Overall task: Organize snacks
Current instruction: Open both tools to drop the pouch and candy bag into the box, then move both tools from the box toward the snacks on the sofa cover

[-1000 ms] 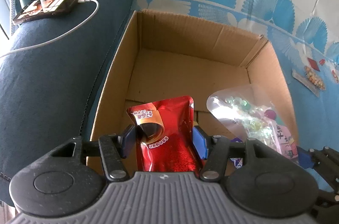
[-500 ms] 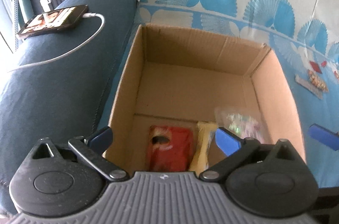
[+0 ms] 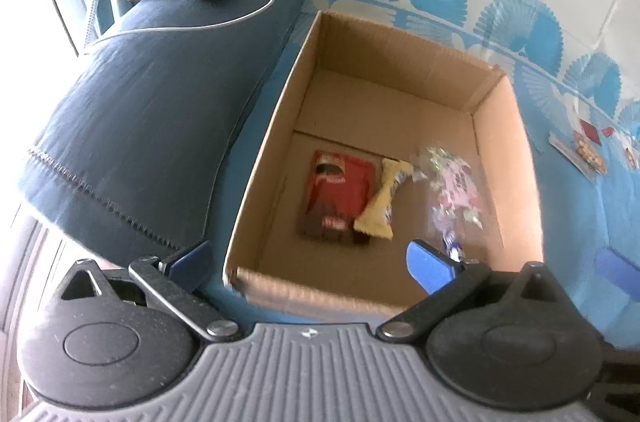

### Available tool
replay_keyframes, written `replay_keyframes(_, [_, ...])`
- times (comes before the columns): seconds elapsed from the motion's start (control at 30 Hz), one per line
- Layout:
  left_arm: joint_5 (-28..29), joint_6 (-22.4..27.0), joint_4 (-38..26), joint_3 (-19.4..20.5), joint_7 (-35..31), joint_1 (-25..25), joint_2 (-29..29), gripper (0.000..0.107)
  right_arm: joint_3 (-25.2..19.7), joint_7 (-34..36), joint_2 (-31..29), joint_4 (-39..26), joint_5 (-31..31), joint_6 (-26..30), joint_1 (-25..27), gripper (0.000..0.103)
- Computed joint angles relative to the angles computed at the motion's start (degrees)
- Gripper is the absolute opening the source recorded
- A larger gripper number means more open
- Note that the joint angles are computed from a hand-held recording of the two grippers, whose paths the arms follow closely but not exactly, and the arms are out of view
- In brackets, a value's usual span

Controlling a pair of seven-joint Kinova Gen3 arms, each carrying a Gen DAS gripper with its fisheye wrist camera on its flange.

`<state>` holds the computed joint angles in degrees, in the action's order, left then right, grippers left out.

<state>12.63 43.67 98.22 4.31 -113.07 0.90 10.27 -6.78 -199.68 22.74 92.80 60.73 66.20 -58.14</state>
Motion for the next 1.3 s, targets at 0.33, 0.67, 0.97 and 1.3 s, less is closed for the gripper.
replay_keyframes(0.33, [3.8,-4.88,7.96,-1.03,-8.94,0.01,-8.8,0.103,-1.49,-2.38,-0.13,-0.63,2.77,8.77,-5.2,0.097])
replay_keyframes(0.67, [6.93,-6.55,10.39,-2.5,-12.67,1.05,-12.48,0.103,-2.94,-4.51,-0.42,0.03,4.25,13.48,-7.78,0.098])
replay_keyframes(0.97, [8.56,-6.96,11.37,-3.71,-15.06,1.22,-13.74,0.103,-3.41,-6.29,0.06,-0.15,5.14,15.07,-8.68,0.098])
replay_keyframes(1.3, [9.07,-6.65,11.3,-4.08,-15.75,1.13,-14.1,0.103,-3.68,-6.62,-0.08,0.4,5.61,14.73,-8.8,0.098])
